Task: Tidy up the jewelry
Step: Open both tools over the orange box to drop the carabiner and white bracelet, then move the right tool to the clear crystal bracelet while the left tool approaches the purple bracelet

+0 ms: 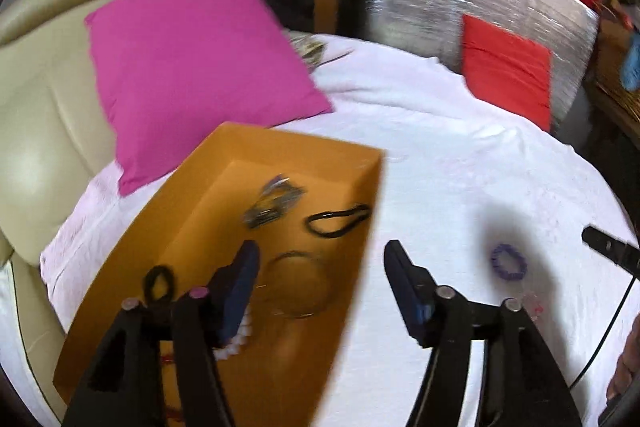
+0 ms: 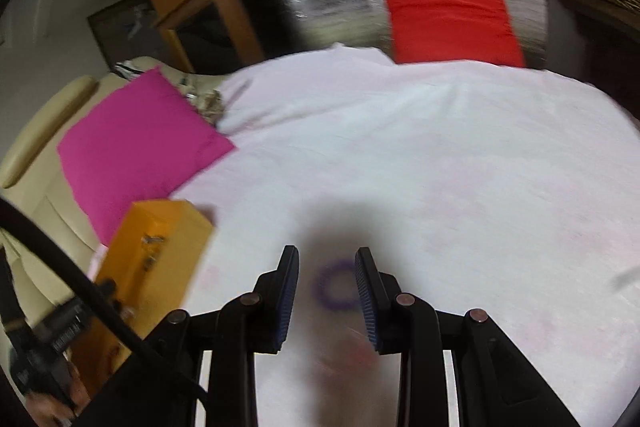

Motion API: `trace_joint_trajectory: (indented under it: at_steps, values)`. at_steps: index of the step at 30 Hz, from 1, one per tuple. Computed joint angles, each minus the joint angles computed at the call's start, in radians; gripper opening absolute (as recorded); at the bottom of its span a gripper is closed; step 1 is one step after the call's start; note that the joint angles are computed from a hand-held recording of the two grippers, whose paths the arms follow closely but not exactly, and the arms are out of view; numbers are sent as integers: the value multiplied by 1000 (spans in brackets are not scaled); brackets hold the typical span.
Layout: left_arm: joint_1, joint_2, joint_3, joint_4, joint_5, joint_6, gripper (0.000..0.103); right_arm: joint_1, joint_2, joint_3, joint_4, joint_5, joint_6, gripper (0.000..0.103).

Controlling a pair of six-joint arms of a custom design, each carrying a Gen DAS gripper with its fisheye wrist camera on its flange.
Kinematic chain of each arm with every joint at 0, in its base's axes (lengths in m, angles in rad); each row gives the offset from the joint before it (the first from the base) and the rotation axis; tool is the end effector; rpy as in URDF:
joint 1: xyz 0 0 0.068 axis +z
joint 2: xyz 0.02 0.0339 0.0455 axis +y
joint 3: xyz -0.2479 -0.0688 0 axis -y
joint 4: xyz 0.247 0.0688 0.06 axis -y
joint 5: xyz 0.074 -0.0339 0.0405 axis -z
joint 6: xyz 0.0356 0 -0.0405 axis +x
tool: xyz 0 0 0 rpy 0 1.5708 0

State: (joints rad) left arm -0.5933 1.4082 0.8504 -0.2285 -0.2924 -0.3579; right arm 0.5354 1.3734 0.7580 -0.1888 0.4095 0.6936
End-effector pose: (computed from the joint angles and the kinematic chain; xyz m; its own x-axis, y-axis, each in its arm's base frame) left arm 0.2524 -0.1579 0.2018 -0.6780 0.0526 -0.7332 0.1377 0.9889 -0.0564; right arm 0.2495 0.1315 0.1862 -0.6237 0.3119 -0.7167 0.2188 0.9499 0.2230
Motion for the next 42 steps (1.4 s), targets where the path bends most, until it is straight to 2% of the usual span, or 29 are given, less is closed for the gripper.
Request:
trace_joint_trajectory:
  at_steps: [2,4,5,9,12,20,27,30,36,42]
  values:
    - [-67,23,24,7,-42,6,69,-10,-71,-60,-33,2,12,36]
    - [-129,53,54,1,-88,3,78,-13,-175,-140,-67,16,44,50]
    - [-163,74,72,4,-108,6,78,-10,-218,-168,-82,30,60,56]
    - [-262,156,152,-12,-158,4,78,-1,-383,-297,-75,56,106,56]
    - [-306,215,204,-24,-174,3,78,-19,-425,-344,-66,49,109,56]
    - [-372,376,347,-49,-196,7,78,-175,-481,-390,-82,-122,84,56]
    - [-393,457,418,-81,-198,0,78,-242,-430,-402,-56,-202,86,56]
    - [-398,473,433,-92,-194,-1,78,-245,-452,-410,-66,-198,80,56]
    - [-358,478,432,-117,-119,-9,78,-247,-458,-417,-70,-206,95,56]
    - [-264,438,371,-109,-18,-4,78,-235,-443,-422,-44,-215,109,56]
